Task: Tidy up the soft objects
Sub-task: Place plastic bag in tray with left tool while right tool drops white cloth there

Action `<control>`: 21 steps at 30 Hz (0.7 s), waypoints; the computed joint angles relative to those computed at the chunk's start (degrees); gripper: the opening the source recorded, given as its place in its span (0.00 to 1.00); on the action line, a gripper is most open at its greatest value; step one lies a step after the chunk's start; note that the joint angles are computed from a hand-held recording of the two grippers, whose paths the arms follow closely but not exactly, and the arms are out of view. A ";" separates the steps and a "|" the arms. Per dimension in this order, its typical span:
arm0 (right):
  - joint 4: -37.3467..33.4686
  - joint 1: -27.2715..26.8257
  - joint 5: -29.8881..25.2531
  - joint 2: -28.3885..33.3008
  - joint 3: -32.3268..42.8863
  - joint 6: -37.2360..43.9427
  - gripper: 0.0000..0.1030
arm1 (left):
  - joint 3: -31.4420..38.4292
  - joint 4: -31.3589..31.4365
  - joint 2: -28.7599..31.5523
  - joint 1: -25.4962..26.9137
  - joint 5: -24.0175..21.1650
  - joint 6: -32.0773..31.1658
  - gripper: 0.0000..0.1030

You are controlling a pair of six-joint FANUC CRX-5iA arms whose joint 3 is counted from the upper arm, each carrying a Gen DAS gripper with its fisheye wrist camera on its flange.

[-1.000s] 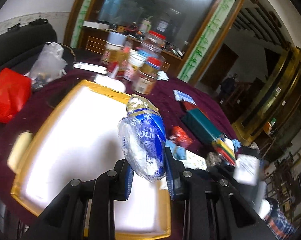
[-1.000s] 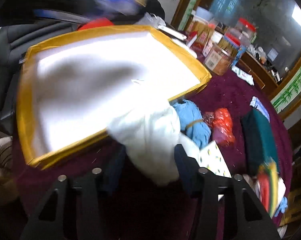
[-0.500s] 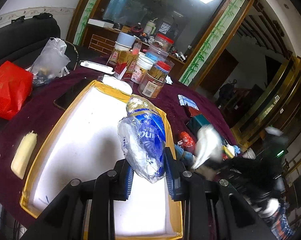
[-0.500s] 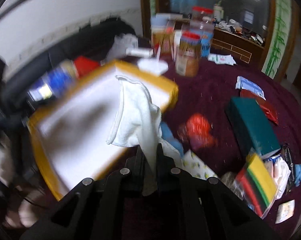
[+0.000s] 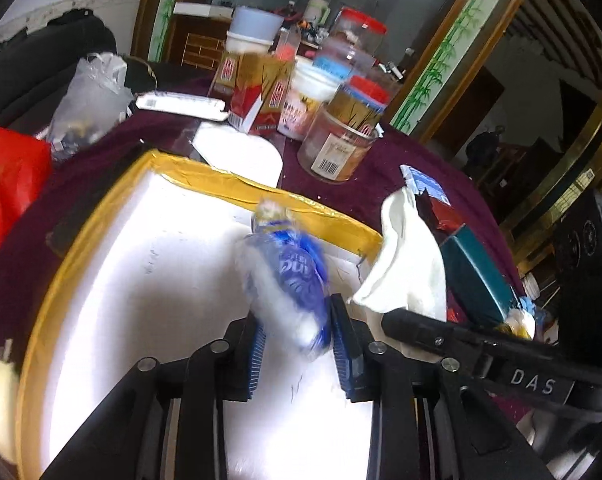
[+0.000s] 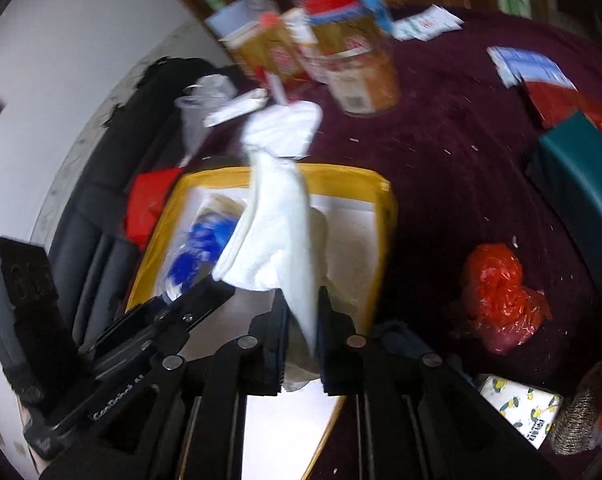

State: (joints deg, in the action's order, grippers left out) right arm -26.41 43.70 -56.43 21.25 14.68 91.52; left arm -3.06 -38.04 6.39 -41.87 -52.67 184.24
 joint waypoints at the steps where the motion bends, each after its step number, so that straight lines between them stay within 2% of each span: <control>1: -0.05 -0.19 -0.35 0.32 0.17 -0.51 0.24 | -0.34 0.29 0.14 0.58 1.06 0.38 0.44; 2: 0.25 -0.24 -0.64 0.76 0.59 -1.11 0.29 | -0.44 0.19 0.18 0.70 1.36 0.95 0.44; 4: -1.26 -1.29 -0.68 0.58 0.71 0.12 0.37 | -1.09 -0.31 -0.37 0.58 1.93 2.40 0.52; 6: -1.59 -1.70 -0.19 -0.35 0.22 1.42 0.38 | -1.88 -0.83 -1.28 0.26 2.39 3.84 0.55; 9: -1.56 -2.63 1.71 -3.79 -2.71 3.62 0.39 | -2.19 -1.18 -2.37 -0.42 1.69 5.21 0.56; 12: -3.36 -5.09 3.52 -8.26 -6.18 7.42 0.41 | -0.85 -2.79 -2.84 -2.99 -1.61 7.00 0.56; 14: -4.57 -7.69 5.23 -12.15 -9.42 10.72 0.49 | 1.82 -4.71 -2.00 -5.97 -5.27 7.27 0.61; 16: -4.76 -10.20 7.61 -15.51 -12.68 13.14 0.60 | 3.84 -5.70 -1.09 -7.92 -6.60 7.05 0.67; 18: -2.58 -12.06 10.53 -18.58 -16.09 13.91 0.61 | 6.16 -5.66 0.40 -9.28 -6.89 5.61 0.68; 21: 2.63 -14.27 13.84 -20.56 -20.16 12.85 0.61 | 9.94 -3.83 3.69 -10.38 -4.85 1.60 0.69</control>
